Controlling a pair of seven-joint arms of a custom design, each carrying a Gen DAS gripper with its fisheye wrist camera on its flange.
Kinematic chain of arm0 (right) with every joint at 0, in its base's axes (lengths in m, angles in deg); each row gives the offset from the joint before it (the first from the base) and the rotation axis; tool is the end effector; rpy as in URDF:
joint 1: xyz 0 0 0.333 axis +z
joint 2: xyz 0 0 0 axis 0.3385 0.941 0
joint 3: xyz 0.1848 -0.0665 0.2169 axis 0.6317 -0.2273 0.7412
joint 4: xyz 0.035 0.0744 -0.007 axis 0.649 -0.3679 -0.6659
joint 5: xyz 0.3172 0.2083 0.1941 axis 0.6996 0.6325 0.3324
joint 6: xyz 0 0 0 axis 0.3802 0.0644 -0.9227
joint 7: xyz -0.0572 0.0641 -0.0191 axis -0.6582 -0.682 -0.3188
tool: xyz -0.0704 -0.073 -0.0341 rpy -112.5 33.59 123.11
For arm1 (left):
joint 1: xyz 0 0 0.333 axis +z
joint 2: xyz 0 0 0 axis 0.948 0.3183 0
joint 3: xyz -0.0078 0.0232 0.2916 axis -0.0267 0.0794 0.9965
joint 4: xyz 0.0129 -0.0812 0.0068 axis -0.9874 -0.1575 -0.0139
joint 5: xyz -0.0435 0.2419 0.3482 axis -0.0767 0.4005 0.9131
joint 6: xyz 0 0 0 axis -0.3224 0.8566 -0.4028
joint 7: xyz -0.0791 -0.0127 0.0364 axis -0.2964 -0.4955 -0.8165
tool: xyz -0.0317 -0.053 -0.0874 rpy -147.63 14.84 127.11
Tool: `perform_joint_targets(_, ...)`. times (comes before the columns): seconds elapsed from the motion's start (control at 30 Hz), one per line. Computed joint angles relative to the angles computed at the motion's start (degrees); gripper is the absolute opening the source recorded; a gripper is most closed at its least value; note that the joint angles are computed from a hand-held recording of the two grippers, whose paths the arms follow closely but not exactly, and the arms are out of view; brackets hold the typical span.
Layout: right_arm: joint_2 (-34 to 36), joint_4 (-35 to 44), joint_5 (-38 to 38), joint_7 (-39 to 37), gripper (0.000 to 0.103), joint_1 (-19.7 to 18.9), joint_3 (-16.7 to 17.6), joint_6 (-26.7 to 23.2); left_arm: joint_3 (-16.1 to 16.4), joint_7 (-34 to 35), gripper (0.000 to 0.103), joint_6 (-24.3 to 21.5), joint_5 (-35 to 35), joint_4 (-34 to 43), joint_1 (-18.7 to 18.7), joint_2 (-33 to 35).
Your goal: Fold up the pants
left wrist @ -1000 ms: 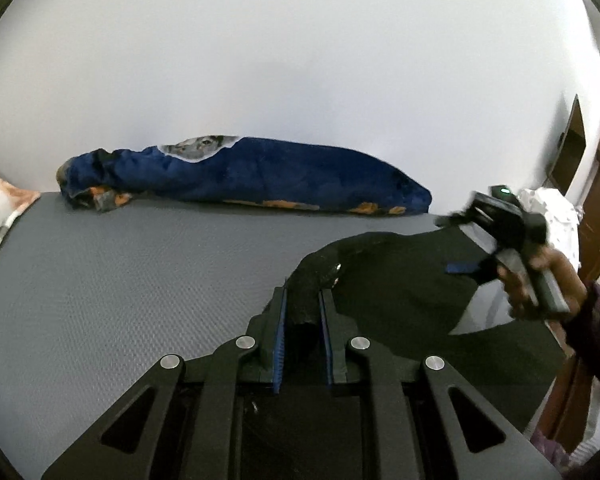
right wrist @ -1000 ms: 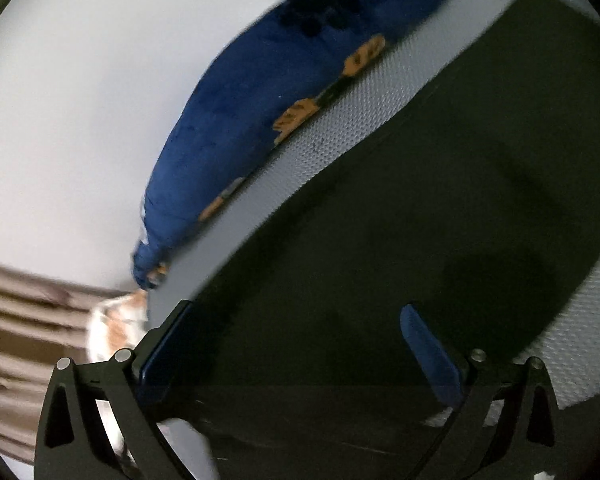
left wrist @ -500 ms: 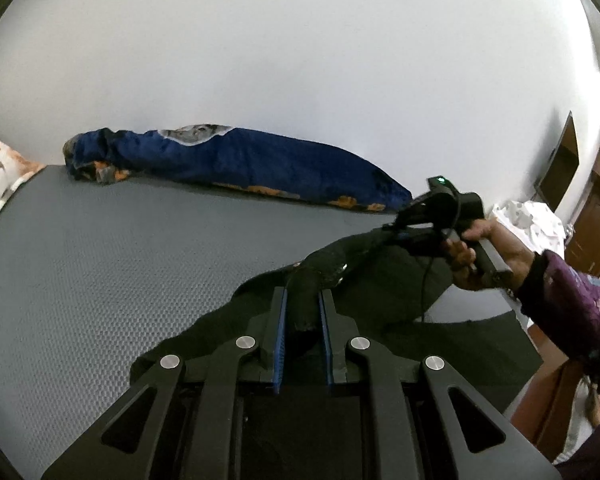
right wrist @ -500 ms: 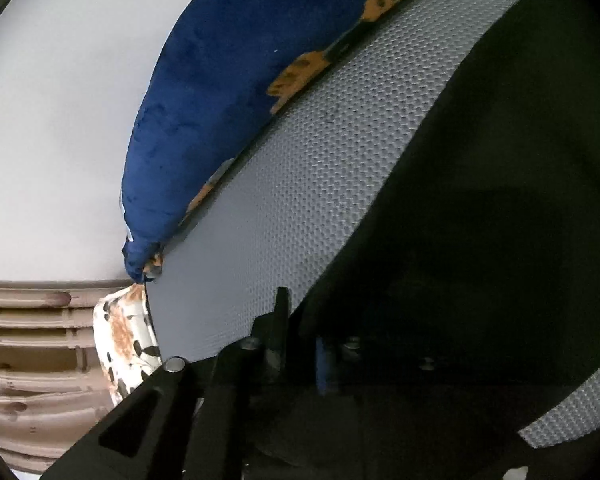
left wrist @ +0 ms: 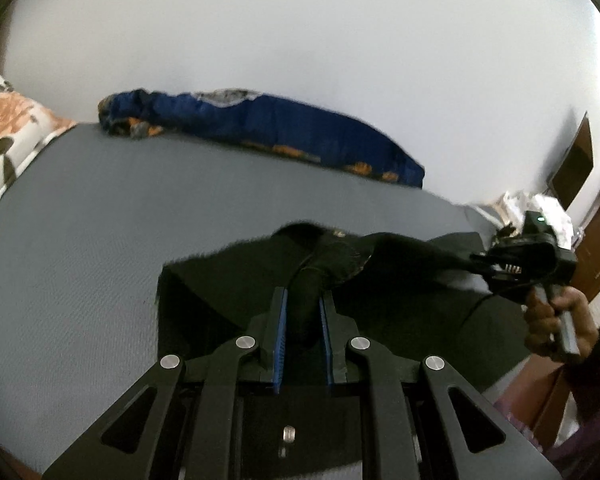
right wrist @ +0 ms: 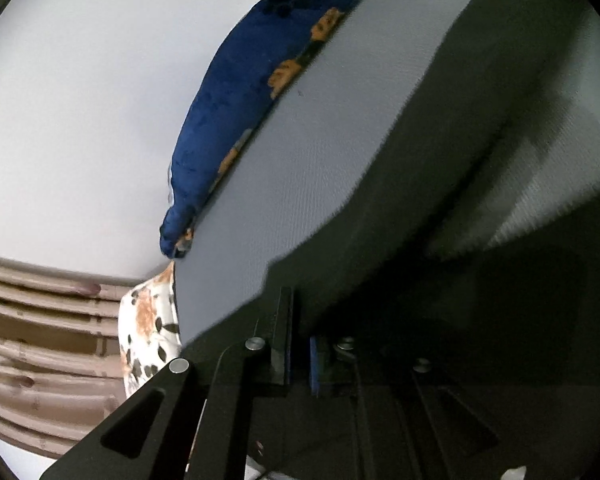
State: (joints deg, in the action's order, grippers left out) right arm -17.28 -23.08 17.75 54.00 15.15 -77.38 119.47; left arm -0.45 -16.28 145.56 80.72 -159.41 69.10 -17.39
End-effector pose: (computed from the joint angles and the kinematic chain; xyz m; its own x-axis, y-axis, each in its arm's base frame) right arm 0.7348 0.0427 0.4702 0.0289 -0.6631 -0.7479 -0.9624 0.1838 -0.2001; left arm 0.5003 -0.1163 0.5090 0.1668 -0.9198 0.3552 -0.6248 -0.3773 -0.6836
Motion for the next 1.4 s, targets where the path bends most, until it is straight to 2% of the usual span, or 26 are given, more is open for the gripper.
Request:
perform_joint_targets(0.13, -8.42, -12.05, 1.55, -4.80, 0.007, -0.17, -1.09, 1.41, -0.56, -1.77, 0.015, -3.06, -0.74, -3.45, -0.68, -3.88)
perform_joint_targets(0.27, -12.39, -18.90, 1.53, -6.11, 0.007, 0.92, -3.18, 1.00, -0.86, -3.05, 0.015, -6.43, -1.03, -6.46, -1.56, -7.10)
perform_joint_targets(0.53, -14.18, -24.67, 0.61, -5.46, 0.007, 2.04, -5.56, 0.35, -0.77, -0.63, 0.017, -14.40, -0.49, -7.67, -3.96, -7.86)
perform_joint_targets(0.6, -14.24, -25.46, 0.61, -5.24, 0.007, 2.11, -5.72, 0.17, -2.04, -0.79, 0.022, -16.83, 1.56, -7.35, -3.20, -8.24)
perform_joint_targets(0.67, -14.29, -26.01, 0.59, -5.72, 0.008, 2.17, -5.81, 0.39, -3.74, -2.02, 0.041, -20.68, 4.45, -6.52, -1.93, -8.69)
perform_joint_targets(0.7, -14.10, -26.06, 1.05, -6.15, 0.010, 2.09, -5.83, 0.41, -4.49, -3.01, 0.044, -22.43, 5.97, -6.34, -1.34, -9.16)
perform_joint_targets(0.77, -13.76, -26.08, 2.62, -7.37, 0.010, 1.65, -5.85, -0.21, -3.47, -3.05, 0.048, -23.51, 5.91, -7.64, -2.34, -11.22)
perform_joint_targets(0.83, -13.50, -26.46, 6.59, -9.12, 0.014, 0.74, -5.79, -1.11, -2.21, -3.69, 0.048, -23.75, 4.42, -8.71, -3.17, -13.88)
perform_joint_targets(0.87, -12.98, -26.27, 9.23, -9.91, 0.025, 0.04, -5.84, -2.23, -2.20, -4.36, 0.048, -23.15, 4.23, -8.59, -3.08, -14.70)
perform_joint_targets(0.9, -12.72, -26.47, 12.07, -10.26, 0.040, -0.65, -5.90, -2.79, -2.40, -4.91, 0.048, -21.75, 4.45, -8.53, -2.86, -15.56)
perform_joint_targets(0.93, -12.55, -26.96, 16.02, -10.85, 0.046, -1.54, -5.95, -3.16, -2.70, -4.88, 0.049, -20.47, 5.09, -7.77, -2.53, -15.53)
perform_joint_targets(1.0, -11.78, -26.90, 21.58, -11.90, 0.056, -2.84, -6.10, -3.87, -3.33, -3.51, 0.054, -18.90, 6.35, -3.87, -2.56, -12.84)
perform_joint_targets(1.1, -9.70, -24.27, 22.26, -12.29, 0.058, -3.53, -6.27, -3.75, -1.02, 3.78, 0.061, -14.28, 3.14, 4.09, -7.29, -4.29)
perform_joint_targets(1.17, -8.08, -22.78, 24.63, -11.40, 0.058, -4.72, -6.00, -4.31, 1.16, 11.19, 0.068, -11.80, -2.64, 10.51, -12.13, 2.98)
perform_joint_targets(1.23, -6.47, -21.47, 28.26, -11.43, 0.059, -6.26, -5.55, -5.11, 2.82, 20.93, 0.068, -12.57, -11.15, 18.53, -16.64, 10.93)
perform_joint_targets(1.3, -4.84, -20.01, 30.28, -10.89, 0.059, -7.36, -5.26, -4.45, 1.92, 28.82, 0.068, -13.34, -17.60, 25.04, -18.63, 17.28)
perform_joint_targets(1.4, -1.78, -16.94, 34.38, -9.93, 0.058, -9.32, -4.46, -3.18, -1.80, 30.01, 0.068, -13.42, -14.18, 31.28, -18.02, 23.78)
